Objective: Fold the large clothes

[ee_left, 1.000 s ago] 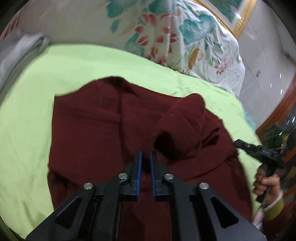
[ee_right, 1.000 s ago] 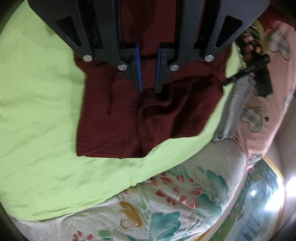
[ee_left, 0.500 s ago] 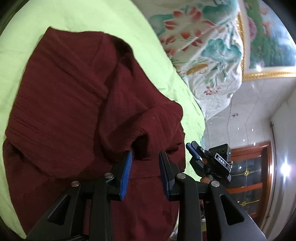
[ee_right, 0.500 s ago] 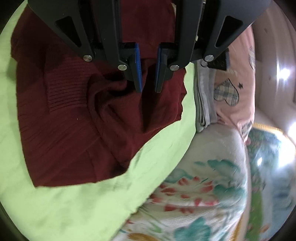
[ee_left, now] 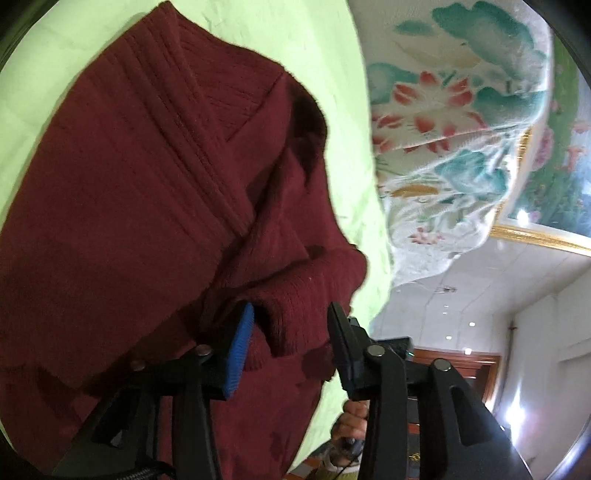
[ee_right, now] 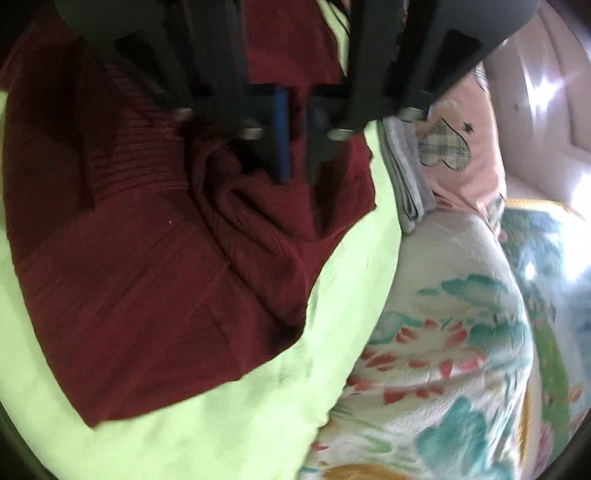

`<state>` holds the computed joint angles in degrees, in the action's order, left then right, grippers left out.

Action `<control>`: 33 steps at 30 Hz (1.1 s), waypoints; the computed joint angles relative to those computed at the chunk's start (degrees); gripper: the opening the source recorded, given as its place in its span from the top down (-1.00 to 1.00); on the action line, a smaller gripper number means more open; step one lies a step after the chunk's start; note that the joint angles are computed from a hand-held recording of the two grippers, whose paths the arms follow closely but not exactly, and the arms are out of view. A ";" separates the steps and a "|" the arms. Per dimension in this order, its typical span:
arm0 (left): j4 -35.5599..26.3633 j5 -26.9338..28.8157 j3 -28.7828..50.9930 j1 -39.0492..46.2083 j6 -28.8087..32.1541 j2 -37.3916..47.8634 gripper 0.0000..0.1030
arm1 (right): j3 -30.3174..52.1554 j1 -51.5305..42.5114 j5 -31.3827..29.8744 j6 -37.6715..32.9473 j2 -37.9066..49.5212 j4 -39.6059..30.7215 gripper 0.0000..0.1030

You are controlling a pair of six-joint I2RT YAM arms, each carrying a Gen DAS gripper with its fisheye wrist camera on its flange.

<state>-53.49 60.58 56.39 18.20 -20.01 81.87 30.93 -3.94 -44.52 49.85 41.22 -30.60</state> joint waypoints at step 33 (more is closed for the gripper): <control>1.58 -3.18 -0.95 -0.12 0.74 2.11 0.08 | 3.75 0.32 3.01 -7.37 6.55 -3.55 0.91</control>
<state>-51.91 57.40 55.43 18.08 -19.26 83.98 34.67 -3.62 -41.50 42.48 47.77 -34.16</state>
